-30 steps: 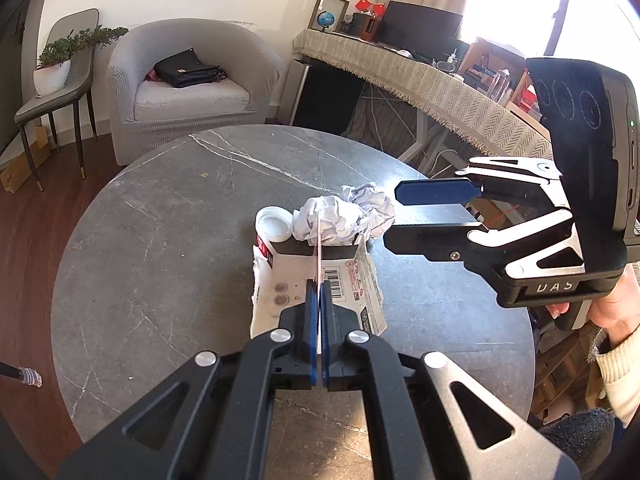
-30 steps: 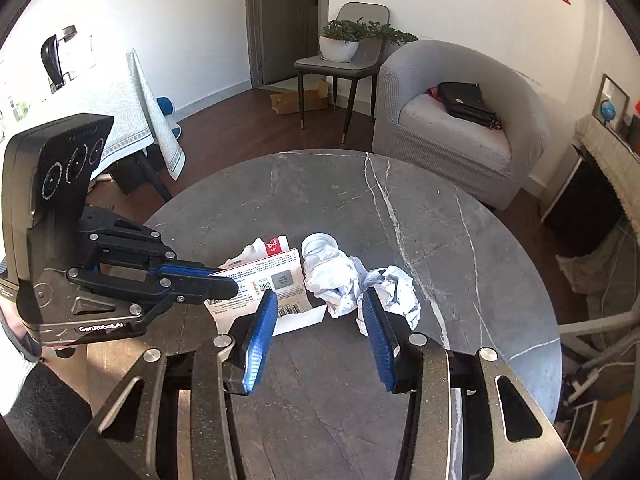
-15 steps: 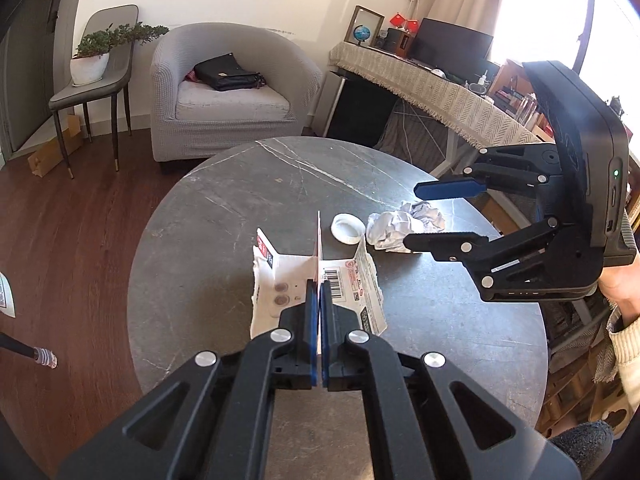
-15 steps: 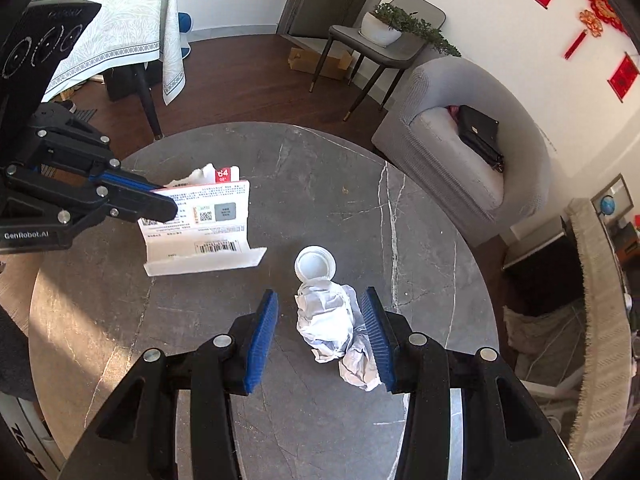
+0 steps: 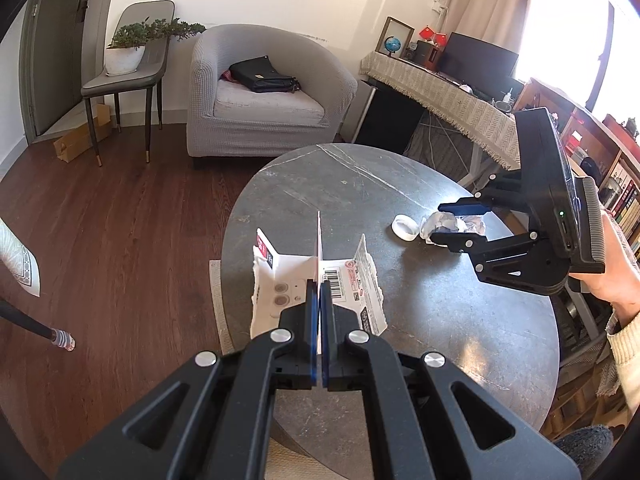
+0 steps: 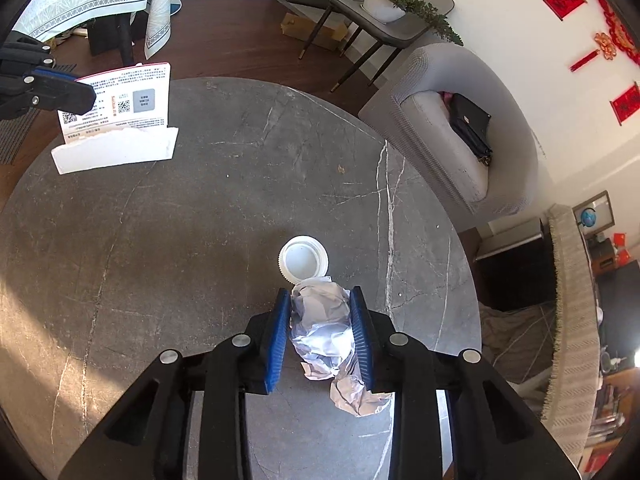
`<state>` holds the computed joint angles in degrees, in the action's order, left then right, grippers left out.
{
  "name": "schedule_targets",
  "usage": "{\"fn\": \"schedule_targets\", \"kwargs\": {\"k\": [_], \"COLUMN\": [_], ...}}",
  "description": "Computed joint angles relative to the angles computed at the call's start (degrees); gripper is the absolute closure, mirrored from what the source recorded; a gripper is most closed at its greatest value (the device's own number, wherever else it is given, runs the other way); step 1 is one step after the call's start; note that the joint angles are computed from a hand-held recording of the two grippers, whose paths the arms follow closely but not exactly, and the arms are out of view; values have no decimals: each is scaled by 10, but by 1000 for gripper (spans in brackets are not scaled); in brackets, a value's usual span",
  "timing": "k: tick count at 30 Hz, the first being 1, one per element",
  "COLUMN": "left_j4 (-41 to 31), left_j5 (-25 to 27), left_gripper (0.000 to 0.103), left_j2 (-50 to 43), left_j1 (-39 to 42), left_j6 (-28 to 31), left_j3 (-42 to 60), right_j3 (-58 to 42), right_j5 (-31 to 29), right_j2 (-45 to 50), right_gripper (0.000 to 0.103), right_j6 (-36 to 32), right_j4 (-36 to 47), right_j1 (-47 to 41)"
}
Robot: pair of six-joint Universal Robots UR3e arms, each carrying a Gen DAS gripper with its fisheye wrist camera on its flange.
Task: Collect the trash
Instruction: 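Carry the box and crumpled paper over the green bin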
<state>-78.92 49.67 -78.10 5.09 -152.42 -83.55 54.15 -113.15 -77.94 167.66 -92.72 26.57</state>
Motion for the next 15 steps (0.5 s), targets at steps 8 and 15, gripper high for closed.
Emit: {"fn": "schedule_targets", "kwargs": {"k": [8, 15], "left_j4": [-69, -170], "left_j5": [-19, -51], "left_gripper": [101, 101], "left_j2": [37, 88], "left_j1": [49, 121], "left_j6": [54, 134], "left_j3": [7, 9], "right_j3": [-39, -91], "right_j5": [18, 7], "right_j2": [-5, 21], "right_gripper": [73, 73], "right_j6": [73, 147], "right_j4": [26, 48], "right_j1": [33, 90]}}
